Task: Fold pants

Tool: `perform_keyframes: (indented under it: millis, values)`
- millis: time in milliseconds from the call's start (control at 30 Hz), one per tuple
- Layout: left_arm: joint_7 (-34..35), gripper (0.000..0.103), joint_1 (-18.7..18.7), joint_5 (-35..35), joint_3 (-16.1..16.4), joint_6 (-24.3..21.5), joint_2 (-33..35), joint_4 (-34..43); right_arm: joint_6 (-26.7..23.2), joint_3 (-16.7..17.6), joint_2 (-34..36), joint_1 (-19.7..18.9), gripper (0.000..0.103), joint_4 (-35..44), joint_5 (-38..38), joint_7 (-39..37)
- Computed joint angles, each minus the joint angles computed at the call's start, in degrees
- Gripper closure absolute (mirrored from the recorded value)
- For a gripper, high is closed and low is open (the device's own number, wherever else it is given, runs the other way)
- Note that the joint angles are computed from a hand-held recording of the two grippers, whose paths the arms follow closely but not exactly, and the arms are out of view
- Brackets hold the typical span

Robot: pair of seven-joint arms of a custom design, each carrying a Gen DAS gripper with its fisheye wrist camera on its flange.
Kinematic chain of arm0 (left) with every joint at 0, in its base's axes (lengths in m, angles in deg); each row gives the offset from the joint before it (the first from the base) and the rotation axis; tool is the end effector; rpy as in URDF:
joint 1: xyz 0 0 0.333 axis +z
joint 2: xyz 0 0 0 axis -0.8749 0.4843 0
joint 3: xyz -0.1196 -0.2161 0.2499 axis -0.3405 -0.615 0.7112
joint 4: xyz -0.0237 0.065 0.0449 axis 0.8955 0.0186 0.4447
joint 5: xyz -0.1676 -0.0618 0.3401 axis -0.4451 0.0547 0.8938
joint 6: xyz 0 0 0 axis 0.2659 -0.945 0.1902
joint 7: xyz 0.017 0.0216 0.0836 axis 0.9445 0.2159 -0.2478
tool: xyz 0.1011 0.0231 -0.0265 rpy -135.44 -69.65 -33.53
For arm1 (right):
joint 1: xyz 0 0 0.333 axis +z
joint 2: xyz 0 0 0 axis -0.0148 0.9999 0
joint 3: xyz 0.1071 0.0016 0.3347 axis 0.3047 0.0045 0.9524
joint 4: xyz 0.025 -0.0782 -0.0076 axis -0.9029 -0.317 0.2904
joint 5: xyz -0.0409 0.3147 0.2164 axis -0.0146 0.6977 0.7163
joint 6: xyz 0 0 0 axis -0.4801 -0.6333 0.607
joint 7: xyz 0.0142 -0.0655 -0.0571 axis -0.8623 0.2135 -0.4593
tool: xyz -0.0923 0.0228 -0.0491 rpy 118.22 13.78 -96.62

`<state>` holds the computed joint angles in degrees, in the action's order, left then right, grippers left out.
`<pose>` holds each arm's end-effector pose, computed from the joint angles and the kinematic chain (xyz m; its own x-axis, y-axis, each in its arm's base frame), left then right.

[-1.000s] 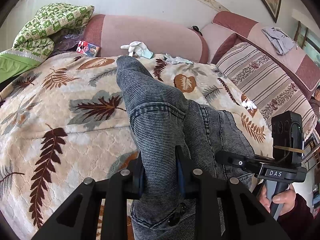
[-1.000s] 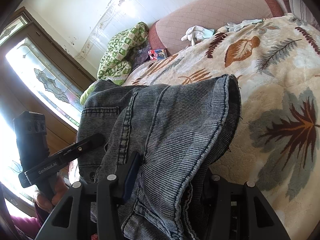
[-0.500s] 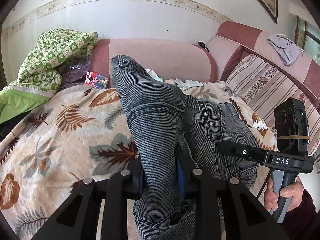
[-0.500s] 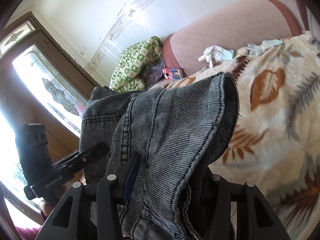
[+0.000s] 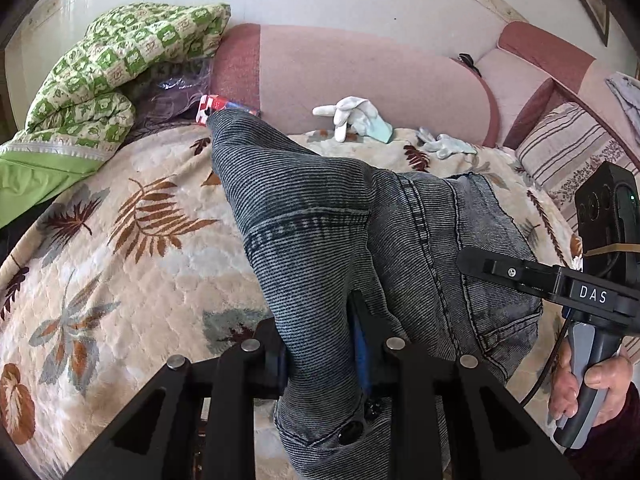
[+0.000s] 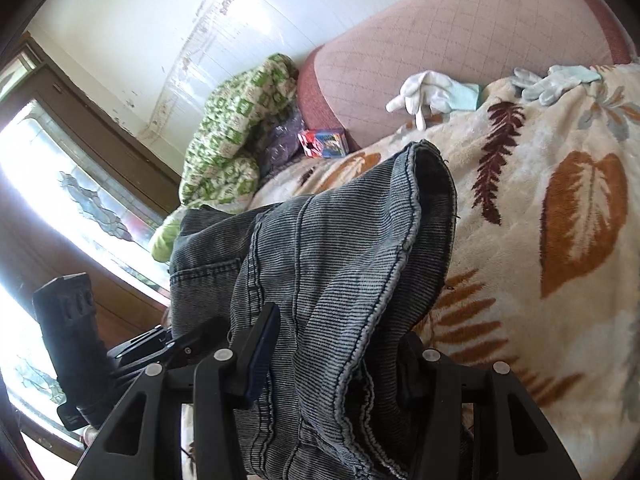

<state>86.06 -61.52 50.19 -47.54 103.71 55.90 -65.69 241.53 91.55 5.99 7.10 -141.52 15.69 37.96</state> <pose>0.6476 -0.0800 0.5234 -0.2713 -0.9532 0.1332 -0.7691 0.1315 -0.6255 0.6676 0.2544 0.4909 0.2093 -0.7509 -0.6264 -0.8186 0.2158 -0.5323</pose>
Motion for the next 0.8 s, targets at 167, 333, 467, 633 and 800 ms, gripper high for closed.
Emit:
perform_keyframes:
  millis: [167,333,467,633,800]
  values:
    - [-2.21,0.076,0.24,1.51,0.76,-1.73,4.21,3.31,-1.50,0.56,5.37,-0.35,0.051,4.51,-1.04,2.21]
    - [-5.71,0.069,-1.09,6.61,2.13,-0.61,6.80,4.87,-1.05,-0.99,8.03,0.62,0.046,5.62,-5.78,9.61]
    - [-8.42,0.059,-2.24,10.85,3.25,2.40,7.49,3.61,-1.11,-0.78,8.67,0.22,0.038,5.01,-9.55,13.81]
    - [-11.00,0.052,-2.25,13.75,4.05,4.38,3.51,0.19,0.26,-0.83,5.08,-0.10,0.036,0.88,-12.59,17.55]
    - [-21.22,0.018,-4.30,23.52,7.19,15.87,-5.58,-9.92,8.50,2.06,-4.04,-2.60,0.036,-9.34,-10.74,14.87]
